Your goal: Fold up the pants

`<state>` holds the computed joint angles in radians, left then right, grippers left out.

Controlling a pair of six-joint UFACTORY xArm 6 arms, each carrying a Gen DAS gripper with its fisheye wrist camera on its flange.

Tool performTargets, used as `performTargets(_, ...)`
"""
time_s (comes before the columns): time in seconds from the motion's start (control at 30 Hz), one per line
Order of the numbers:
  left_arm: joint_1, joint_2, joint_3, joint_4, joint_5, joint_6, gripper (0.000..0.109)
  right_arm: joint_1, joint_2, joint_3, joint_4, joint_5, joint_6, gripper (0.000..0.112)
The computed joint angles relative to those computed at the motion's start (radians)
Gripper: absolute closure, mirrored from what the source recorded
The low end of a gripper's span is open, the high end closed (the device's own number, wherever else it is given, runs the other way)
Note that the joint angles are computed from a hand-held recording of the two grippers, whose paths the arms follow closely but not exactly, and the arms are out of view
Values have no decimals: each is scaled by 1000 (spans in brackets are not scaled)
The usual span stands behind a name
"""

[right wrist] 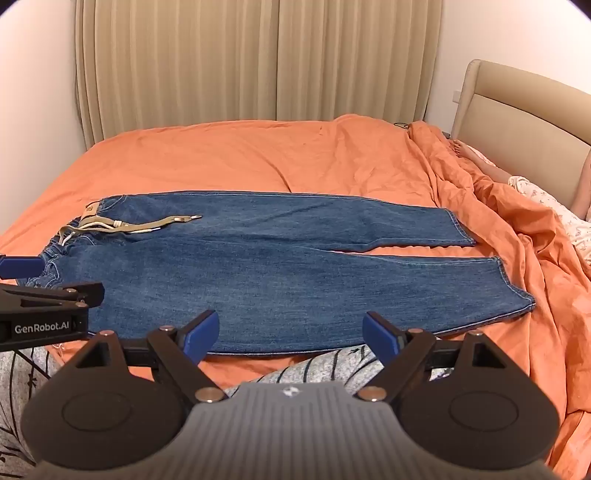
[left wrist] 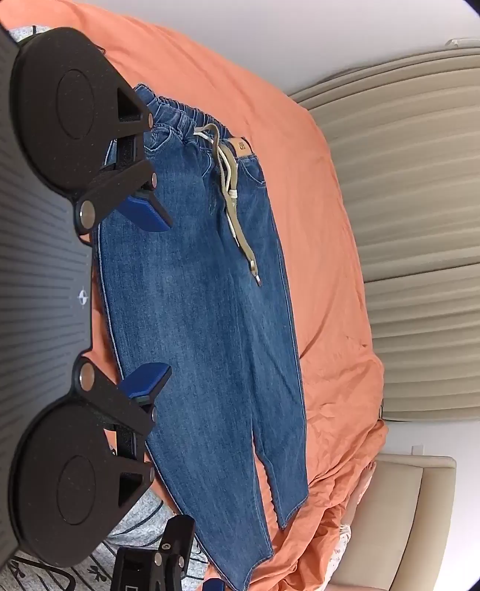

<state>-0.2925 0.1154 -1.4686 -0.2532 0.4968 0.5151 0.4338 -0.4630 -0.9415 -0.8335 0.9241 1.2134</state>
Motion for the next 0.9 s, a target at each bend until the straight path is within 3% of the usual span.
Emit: performTargets(0.9, -1, -10, 15, 0, -1, -13, 15, -14, -1, 8, 2, -19, 24, 31)
